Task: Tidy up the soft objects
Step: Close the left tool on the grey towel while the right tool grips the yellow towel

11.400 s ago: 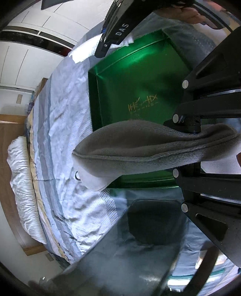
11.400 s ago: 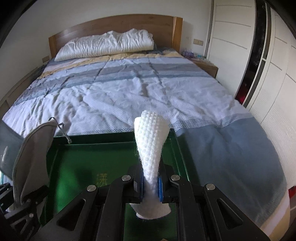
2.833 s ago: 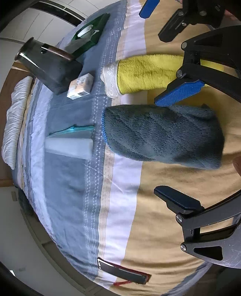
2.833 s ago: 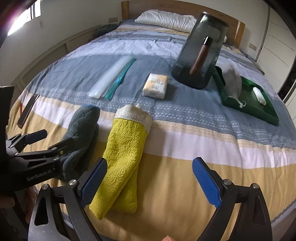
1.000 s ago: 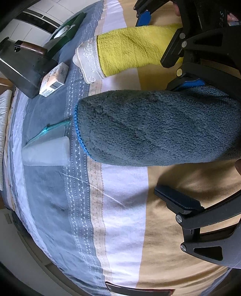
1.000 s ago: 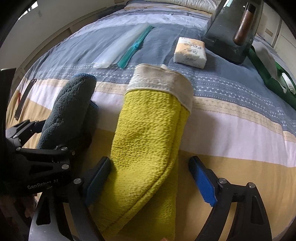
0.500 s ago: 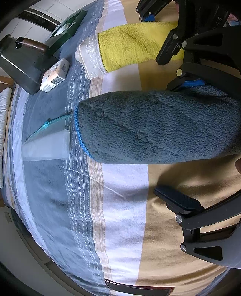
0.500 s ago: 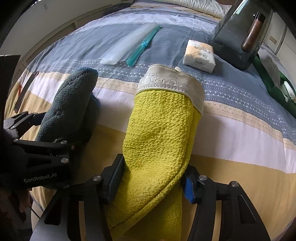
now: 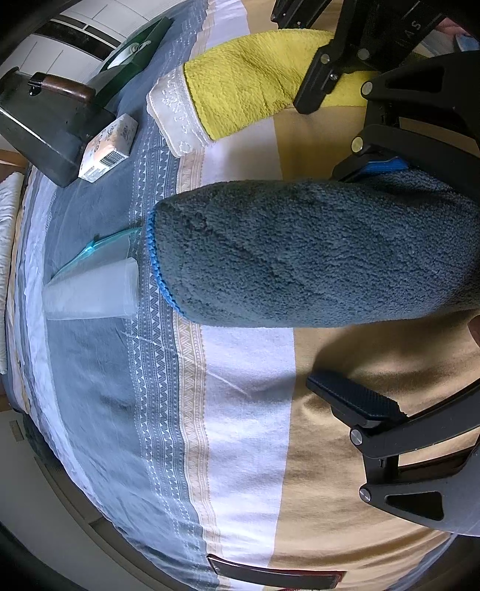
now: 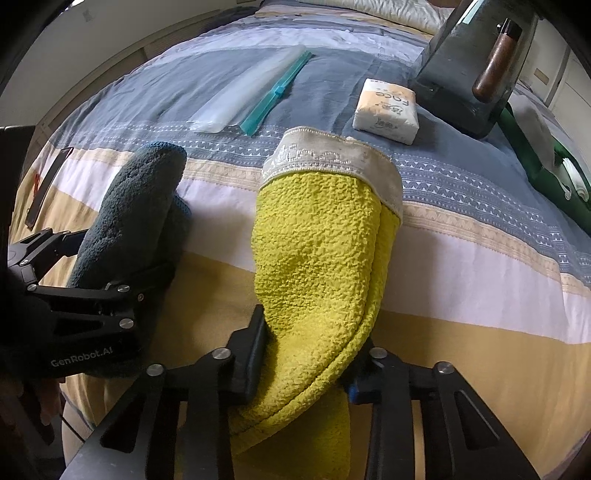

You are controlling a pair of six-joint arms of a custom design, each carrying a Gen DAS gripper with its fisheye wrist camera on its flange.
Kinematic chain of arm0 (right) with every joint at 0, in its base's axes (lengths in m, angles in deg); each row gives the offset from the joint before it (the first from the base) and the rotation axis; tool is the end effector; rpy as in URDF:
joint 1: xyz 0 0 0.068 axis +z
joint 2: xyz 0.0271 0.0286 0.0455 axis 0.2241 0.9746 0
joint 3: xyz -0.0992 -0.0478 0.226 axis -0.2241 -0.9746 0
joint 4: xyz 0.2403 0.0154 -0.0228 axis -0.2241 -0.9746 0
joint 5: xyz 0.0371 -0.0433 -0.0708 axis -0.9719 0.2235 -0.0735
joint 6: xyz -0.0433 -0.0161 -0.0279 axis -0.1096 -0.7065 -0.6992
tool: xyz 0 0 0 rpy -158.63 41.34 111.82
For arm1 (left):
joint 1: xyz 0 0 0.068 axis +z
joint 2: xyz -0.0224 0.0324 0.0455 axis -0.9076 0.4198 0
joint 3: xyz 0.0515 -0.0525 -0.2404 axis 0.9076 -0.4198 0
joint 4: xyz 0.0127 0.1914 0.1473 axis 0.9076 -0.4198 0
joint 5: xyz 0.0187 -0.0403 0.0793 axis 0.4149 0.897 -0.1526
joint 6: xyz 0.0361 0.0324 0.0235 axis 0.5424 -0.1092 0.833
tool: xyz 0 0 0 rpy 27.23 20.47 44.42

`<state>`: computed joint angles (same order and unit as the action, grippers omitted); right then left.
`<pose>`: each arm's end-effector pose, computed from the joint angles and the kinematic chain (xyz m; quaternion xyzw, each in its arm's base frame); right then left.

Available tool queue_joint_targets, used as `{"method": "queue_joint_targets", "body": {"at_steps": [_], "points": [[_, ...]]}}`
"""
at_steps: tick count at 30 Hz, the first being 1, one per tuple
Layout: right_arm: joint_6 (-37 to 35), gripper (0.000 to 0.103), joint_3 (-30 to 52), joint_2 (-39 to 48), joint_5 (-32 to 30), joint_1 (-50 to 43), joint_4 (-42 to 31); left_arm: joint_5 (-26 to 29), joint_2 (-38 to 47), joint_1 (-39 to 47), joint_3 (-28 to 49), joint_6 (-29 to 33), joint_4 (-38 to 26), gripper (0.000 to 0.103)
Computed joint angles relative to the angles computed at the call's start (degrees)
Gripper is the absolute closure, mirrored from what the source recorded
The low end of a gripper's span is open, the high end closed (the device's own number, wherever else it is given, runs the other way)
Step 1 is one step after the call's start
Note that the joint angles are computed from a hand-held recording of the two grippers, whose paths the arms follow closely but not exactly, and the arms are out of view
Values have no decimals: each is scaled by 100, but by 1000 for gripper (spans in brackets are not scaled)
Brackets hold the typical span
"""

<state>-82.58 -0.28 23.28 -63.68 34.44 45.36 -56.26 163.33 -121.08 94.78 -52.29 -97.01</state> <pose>0.2564 0.1131 0.1451 -0.3816 0.8839 0.1550 0.2216 0.1179 -0.1485 0.1324 -0.1763 0.9615 0.0404 0.2069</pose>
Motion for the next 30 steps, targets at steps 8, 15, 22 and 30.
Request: {"method": "queue_joint_targets", "body": {"at_steps": [8,15,22,30], "points": [[-62,84,-54,-103,157,87,39,1,-3,-14,11,-23,-34,17],[-87,86,-175,-246,208,105,124,9,-40,-32,-13,-49,-62,17],[-146,87,-245,-369,222,67,128,29,-50,-23,-21,-58,-114,17],[-207,87,-252,-444,223,-18,72,7,204,-82,179,-73,-156,27]]}}
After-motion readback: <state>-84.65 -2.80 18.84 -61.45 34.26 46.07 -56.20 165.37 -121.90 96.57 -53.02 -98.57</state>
